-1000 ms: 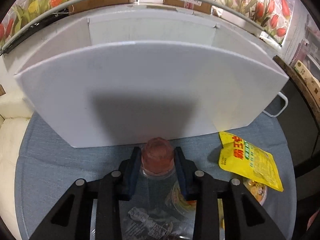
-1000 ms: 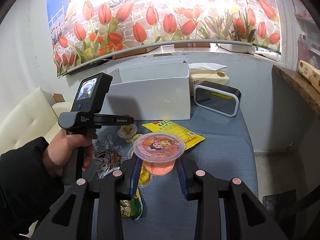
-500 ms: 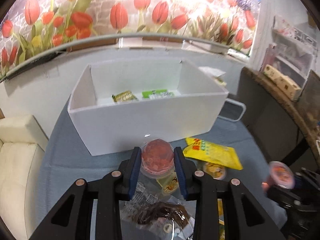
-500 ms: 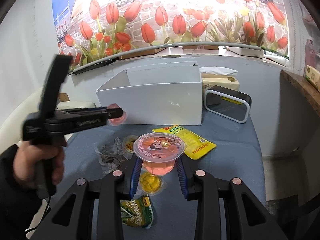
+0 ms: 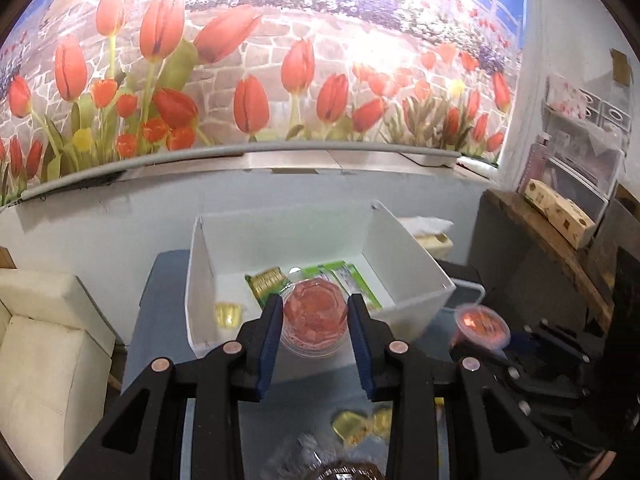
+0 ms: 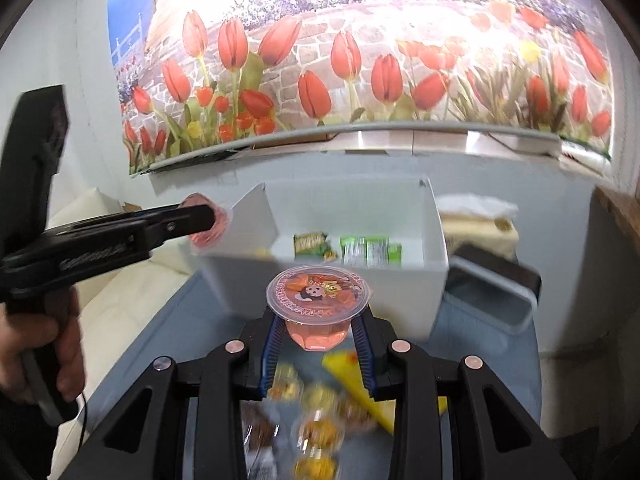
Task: Organize snacks
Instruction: 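Place both red jelly cups into the white box and open both grippers, then move the right gripper to the yellow pouch and grasp it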
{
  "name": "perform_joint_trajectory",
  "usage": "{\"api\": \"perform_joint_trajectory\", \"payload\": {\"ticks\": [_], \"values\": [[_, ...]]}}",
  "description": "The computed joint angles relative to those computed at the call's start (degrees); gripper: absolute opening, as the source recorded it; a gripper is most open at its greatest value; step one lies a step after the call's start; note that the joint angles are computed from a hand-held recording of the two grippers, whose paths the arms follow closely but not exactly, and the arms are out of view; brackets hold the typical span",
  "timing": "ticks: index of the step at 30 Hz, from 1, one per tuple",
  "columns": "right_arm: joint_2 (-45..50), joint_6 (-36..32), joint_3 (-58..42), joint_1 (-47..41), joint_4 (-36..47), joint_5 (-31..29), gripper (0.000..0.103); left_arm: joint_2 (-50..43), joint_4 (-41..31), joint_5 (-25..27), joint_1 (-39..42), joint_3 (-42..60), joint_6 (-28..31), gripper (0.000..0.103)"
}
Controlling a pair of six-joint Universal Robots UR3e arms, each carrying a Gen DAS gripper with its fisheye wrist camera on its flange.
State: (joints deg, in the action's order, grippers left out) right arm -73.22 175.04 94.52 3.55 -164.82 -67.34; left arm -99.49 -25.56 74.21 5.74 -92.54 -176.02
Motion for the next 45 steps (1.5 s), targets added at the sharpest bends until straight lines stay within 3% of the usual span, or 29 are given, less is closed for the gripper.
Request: {"api": "perform_joint_trajectory", "payload": {"ticks": [8,14,16,17,18,19,20,22,27,32,38,45], "values": [[22.5,1.6,-38.8,2.9,18.1,-5.1,0.036,-9.6,-4.9,-3.3,1.9,14.0,1.9,0.037],[36.5,2.1,-62.5,3.9,30.1,-7.2,0.036,-16.2,-7.5,-2.8,2.6,20.7,2.2,0.037],[39.7,2.5,-67.8,4.4,33.0,-9.7,0.047,-17.9,-9.7,-2.8,2.9,22.7,2.7,0.039],[39.7,2.5,-67.0,4.9,31.6,-12.3,0.078,-18.4,-10.1,-2.4,3.0,23.0,2.3,0.058],[38.5,2.9,-63.9,5.6,28.2,-16.0,0.098,-18.8,-10.6,-2.2,3.2,23.3,2.2,0.066],[36.3,2.8,-58.4,5.4,23.0,-15.9,0.098,-18.8,-10.1,-2.2,3.5,22.8,1.8,0.091],[34.6,2.7,-54.6,5.2,19.9,-15.7,0.098,-18.5,-9.2,-1.9,3.7,22.0,1.5,0.103],[33.0,2.7,-51.4,4.9,18.4,-16.1,0.099,-16.7,-4.1,-2.4,4.2,17.6,1.9,0.103],[30.0,4.2,-46.4,2.8,18.9,-11.4,0.103,-15.4,-5.4,-1.0,3.5,17.0,2.9,0.103],[23.4,4.8,-34.3,2.0,12.6,-9.2,0.103,-13.5,-6.6,0.7,2.8,15.3,3.6,0.103],[10.9,2.0,-13.1,-0.8,3.3,-3.7,0.103,-5.8,-1.9,-0.3,3.8,3.5,3.7,0.103],[-5.0,-4.3,16.7,-7.3,-6.1,2.6,0.103,8.0,4.0,-3.9,4.8,-17.4,5.2,0.103]]}}
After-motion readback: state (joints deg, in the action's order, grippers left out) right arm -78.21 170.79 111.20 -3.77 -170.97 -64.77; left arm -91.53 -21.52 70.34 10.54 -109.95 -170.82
